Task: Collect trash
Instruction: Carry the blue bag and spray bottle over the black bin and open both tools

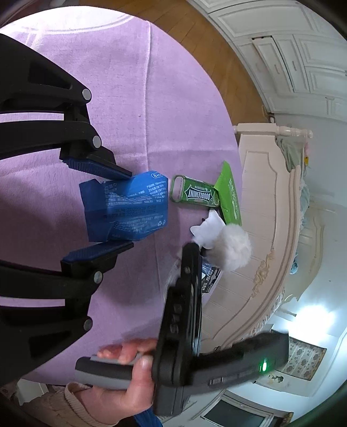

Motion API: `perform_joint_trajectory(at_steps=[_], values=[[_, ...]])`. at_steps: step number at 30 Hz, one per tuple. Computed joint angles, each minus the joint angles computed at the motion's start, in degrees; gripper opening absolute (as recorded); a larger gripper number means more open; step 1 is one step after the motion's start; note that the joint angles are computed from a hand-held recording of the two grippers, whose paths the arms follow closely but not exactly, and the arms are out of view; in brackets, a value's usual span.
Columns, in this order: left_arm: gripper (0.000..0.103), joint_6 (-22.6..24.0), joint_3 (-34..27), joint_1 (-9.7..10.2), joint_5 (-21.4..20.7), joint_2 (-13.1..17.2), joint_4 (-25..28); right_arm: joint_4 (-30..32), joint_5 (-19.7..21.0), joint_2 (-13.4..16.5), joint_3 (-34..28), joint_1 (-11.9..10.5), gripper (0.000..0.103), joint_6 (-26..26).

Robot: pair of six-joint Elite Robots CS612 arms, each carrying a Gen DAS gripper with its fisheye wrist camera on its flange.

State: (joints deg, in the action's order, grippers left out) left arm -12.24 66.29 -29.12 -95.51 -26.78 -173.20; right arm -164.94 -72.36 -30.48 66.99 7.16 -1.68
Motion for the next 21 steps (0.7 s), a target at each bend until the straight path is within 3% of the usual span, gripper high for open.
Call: perform_joint_trajectory(at_steps=[6, 11, 21], values=[[0.046, 0.99, 0.06, -0.64, 0.23, -0.54, -0.32, -10.29, 3.67, -3.49, 7.8, -2.07, 0.024, 6.15], [0.046, 3.65, -2.13, -2.03, -0.81, -0.16, 0.41, -20.05, 5.44, -6.34, 15.25, -5.18, 0.025, 13.84], [0.046, 9.78, -12.27, -5.85, -7.89, 4.1, 6.56, -32.04, 1.04, -10.21, 27.48, -11.36, 0.025, 24.45]])
